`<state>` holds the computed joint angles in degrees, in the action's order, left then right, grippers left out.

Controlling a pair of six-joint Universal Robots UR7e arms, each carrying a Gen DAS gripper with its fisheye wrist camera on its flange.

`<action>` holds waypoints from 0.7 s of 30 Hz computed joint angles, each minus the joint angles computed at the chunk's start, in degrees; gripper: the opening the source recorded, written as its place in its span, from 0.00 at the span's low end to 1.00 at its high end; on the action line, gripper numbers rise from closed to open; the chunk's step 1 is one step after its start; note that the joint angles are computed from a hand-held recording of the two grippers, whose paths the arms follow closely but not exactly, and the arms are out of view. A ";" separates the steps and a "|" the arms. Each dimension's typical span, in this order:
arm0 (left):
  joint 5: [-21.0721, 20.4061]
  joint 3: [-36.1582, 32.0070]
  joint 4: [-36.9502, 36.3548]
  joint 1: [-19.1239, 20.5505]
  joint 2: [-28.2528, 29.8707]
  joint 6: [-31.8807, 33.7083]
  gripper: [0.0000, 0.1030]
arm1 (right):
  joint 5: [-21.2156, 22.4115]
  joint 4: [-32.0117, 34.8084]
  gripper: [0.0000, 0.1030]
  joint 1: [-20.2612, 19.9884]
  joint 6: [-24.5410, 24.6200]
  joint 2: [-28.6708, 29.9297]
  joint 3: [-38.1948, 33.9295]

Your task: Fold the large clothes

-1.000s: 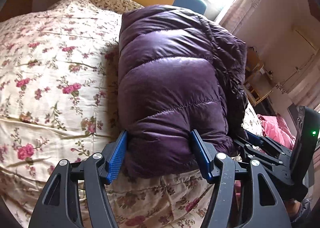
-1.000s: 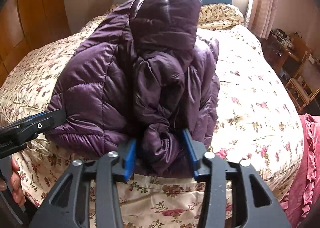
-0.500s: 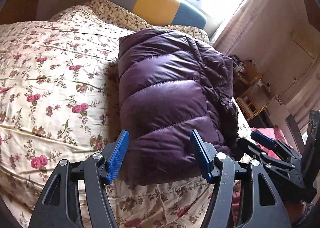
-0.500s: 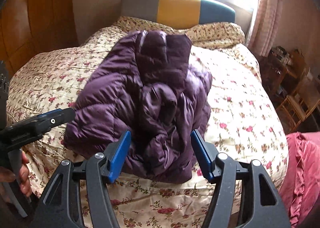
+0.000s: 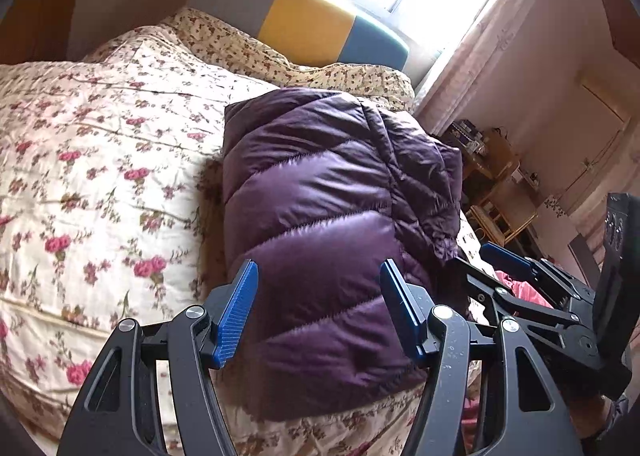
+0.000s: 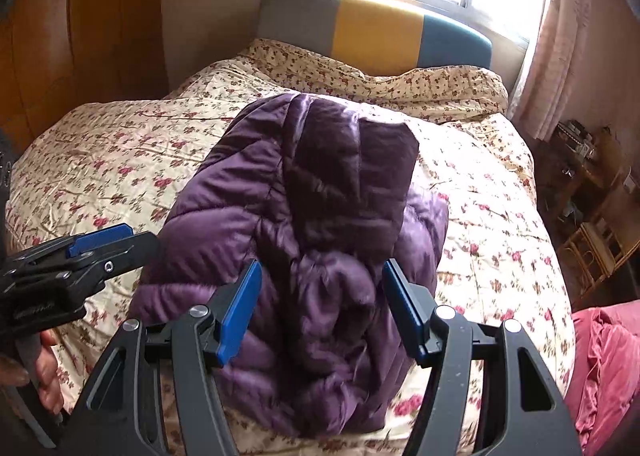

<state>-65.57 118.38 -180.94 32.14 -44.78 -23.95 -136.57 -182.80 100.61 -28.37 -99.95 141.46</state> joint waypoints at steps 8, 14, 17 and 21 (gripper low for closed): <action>-1.13 -5.30 3.08 1.58 2.60 2.53 0.60 | 1.75 1.80 0.60 -4.01 -1.38 1.64 -3.60; -2.11 -8.71 5.49 2.55 4.65 4.35 0.61 | 3.75 4.58 0.61 -7.97 -1.29 1.47 -5.25; -2.45 -10.18 6.58 2.86 5.78 5.17 0.60 | 5.46 6.83 0.62 -10.36 -0.23 1.08 -6.15; -2.64 -11.89 7.80 3.06 7.10 6.82 0.61 | 8.42 9.03 0.64 -12.66 1.91 0.35 -7.16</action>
<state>-68.22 106.49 -173.14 35.21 -37.68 -17.12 -128.15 -173.76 87.95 -26.46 -99.59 134.30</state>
